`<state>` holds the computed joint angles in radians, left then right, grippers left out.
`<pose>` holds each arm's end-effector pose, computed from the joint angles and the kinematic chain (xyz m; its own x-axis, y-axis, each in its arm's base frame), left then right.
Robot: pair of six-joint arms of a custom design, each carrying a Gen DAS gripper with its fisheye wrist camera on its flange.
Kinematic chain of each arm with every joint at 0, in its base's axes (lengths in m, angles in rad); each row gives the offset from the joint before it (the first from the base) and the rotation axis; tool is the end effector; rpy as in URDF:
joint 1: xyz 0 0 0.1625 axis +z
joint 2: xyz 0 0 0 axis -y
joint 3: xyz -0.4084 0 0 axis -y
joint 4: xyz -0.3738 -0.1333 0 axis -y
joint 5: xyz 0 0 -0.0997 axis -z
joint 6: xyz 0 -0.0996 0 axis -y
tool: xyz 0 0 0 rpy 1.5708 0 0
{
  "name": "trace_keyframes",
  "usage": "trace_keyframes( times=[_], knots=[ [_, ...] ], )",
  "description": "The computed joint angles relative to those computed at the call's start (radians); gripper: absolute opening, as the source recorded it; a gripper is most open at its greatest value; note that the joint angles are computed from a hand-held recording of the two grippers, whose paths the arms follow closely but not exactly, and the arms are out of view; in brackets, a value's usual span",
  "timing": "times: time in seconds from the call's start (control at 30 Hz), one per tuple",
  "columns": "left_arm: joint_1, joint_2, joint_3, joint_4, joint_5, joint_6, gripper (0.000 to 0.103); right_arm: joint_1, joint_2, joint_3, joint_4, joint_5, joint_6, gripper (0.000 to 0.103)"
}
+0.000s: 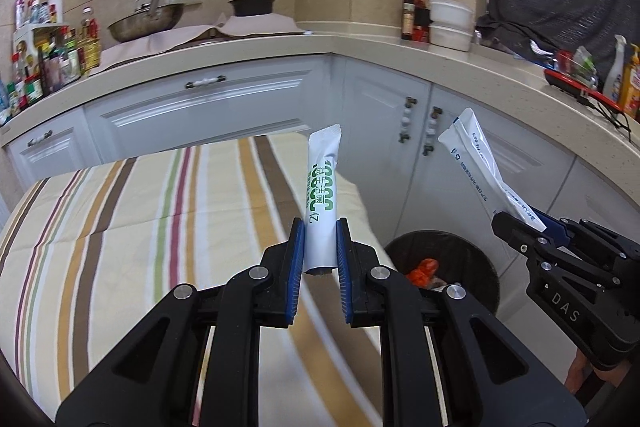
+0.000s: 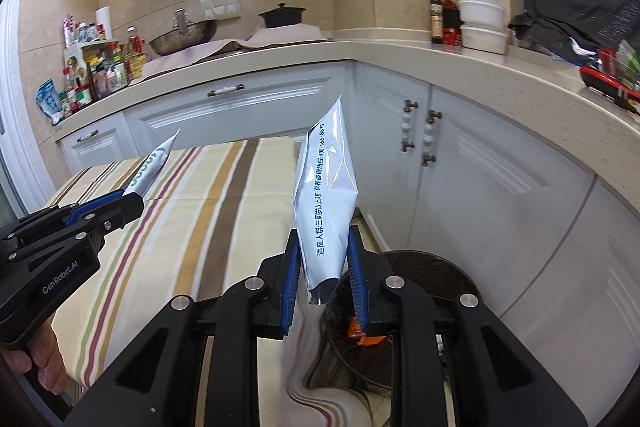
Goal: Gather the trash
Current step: 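Carry both tubes over the bin and open both tools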
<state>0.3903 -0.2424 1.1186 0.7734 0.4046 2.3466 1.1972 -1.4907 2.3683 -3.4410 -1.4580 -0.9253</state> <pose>-0.4076 -0.4108 -0.0579 -0.7161 0.0035 -0.6979 0.5865 0.5451 -0.5991 -0.0147 -0.4334 0.3115 -0.7366 -0.2411 0.6320 -0.6465 0.5257 -0.5529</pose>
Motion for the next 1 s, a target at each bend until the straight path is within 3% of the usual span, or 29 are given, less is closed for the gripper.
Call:
trace_keyframes(
  times=[0.37, 0.7, 1.0],
  knots=[
    [0.014, 0.116, -0.209, -0.089, 0.088, 0.266, 0.016, -0.103, -0.048, -0.012, -0.035, 0.013, 0.038, 0.024],
    [0.044, 0.243, -0.412, -0.048, 0.122, 0.362, 0.016, -0.146, -0.014, -0.050, -0.062, -0.015, 0.070, 0.024],
    [0.082, 0.363, -0.612, 0.046, 0.147, 0.382, 0.016, -0.165, 0.025, -0.096, -0.034, -0.028, 0.081, 0.024]
  ],
)
